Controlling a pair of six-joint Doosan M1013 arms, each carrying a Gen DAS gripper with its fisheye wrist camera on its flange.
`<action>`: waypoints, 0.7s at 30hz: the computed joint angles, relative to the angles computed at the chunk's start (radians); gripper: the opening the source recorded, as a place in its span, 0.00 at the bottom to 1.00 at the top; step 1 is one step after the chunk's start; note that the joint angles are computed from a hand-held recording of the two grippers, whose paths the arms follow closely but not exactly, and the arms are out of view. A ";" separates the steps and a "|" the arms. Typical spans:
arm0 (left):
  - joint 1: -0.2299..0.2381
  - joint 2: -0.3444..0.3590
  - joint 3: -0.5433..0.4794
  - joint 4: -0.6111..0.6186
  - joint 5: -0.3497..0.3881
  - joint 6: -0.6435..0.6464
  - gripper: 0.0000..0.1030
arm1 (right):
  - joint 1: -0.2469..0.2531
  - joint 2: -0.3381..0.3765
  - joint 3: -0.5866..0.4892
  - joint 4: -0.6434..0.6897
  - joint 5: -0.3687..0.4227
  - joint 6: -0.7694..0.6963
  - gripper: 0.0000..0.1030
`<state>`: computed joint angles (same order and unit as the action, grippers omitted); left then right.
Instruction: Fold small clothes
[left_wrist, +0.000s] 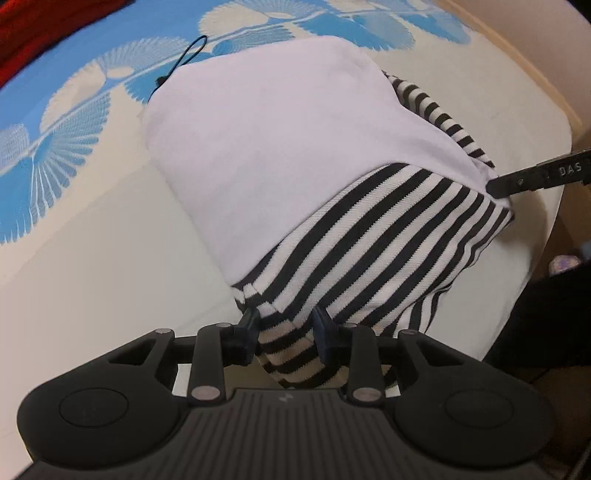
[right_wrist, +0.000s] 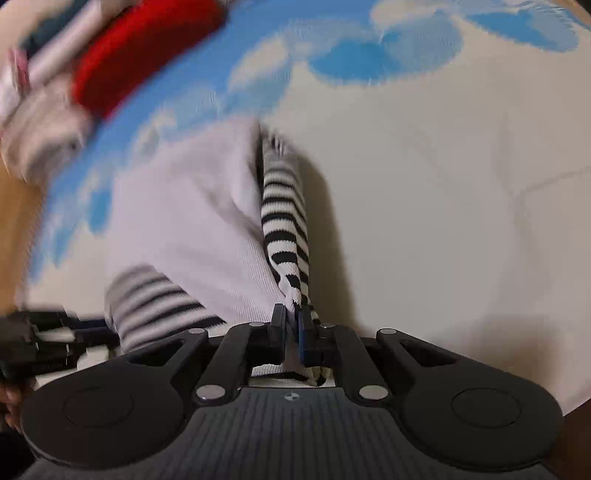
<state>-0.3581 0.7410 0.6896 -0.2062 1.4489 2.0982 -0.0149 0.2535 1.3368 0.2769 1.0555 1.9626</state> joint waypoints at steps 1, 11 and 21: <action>0.004 0.002 -0.013 -0.013 0.000 -0.024 0.35 | 0.010 0.014 -0.015 -0.011 0.036 -0.012 0.07; -0.005 0.001 -0.020 -0.065 -0.074 -0.069 0.44 | 0.060 -0.030 0.021 -0.034 -0.208 -0.163 0.29; -0.017 -0.028 0.016 -0.048 -0.144 -0.122 0.56 | 0.084 0.028 -0.020 -0.183 0.088 -0.122 0.43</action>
<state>-0.3754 0.7135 0.7054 -0.2540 1.3054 1.9762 0.0686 0.2812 1.3164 0.0936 1.1439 1.8409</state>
